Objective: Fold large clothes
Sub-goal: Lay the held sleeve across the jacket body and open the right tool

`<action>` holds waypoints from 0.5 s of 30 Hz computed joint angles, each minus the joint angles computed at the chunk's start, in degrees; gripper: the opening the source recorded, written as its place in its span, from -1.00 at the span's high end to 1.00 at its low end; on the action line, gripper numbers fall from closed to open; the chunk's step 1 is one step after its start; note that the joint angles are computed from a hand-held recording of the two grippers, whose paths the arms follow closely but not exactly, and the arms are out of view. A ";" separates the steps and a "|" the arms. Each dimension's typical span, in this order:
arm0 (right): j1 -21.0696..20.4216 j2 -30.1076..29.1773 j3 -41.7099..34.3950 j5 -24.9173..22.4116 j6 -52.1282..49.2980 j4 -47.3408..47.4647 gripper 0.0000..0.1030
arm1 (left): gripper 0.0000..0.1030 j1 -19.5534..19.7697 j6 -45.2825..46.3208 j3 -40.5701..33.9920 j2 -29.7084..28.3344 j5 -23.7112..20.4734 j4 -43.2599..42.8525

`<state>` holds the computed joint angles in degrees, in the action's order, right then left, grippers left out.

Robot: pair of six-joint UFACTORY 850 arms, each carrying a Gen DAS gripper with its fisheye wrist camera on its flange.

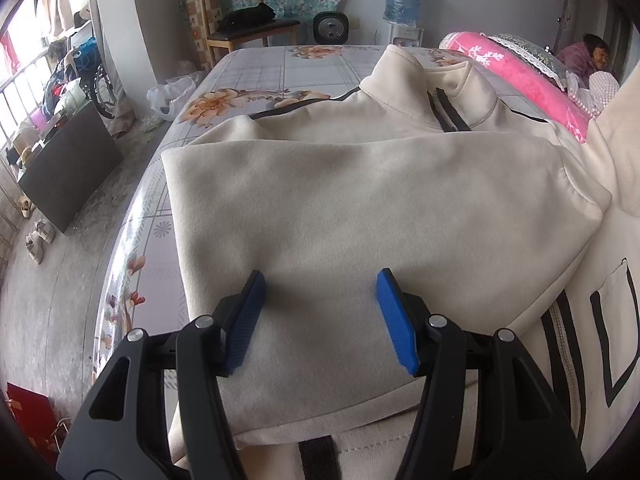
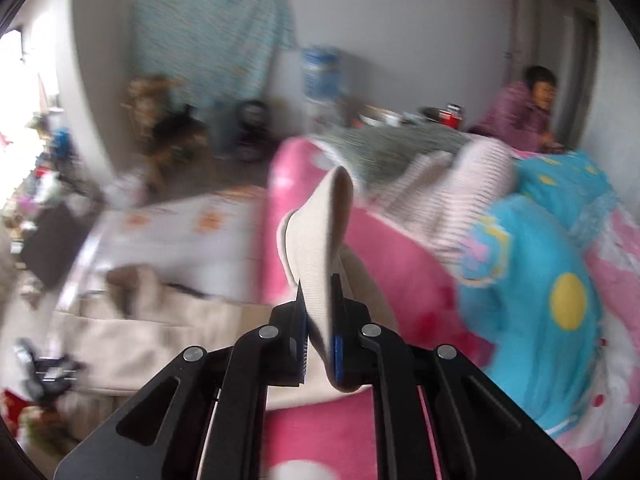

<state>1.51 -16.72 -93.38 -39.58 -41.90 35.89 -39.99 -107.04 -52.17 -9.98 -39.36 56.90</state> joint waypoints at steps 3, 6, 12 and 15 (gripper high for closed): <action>3.31 2.07 1.05 -6.18 -3.66 8.12 0.81 | -0.08 -0.07 0.06 -0.12 -0.09 -0.21 0.00; 8.21 2.99 2.84 -8.67 -4.44 12.06 0.81 | -0.07 0.17 0.29 -0.20 0.00 -0.01 -0.93; 20.02 -1.86 3.96 -11.22 0.37 8.07 0.37 | -0.07 -1.16 -4.80 2.49 5.41 0.35 1.69; 22.52 -4.94 4.88 -16.00 -0.62 10.49 0.15 | -0.07 -1.95 -6.98 5.23 9.94 3.31 3.37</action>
<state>24.03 -21.66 -88.50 -55.58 -42.52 46.38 -41.94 -114.02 -46.94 -0.04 -36.05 60.27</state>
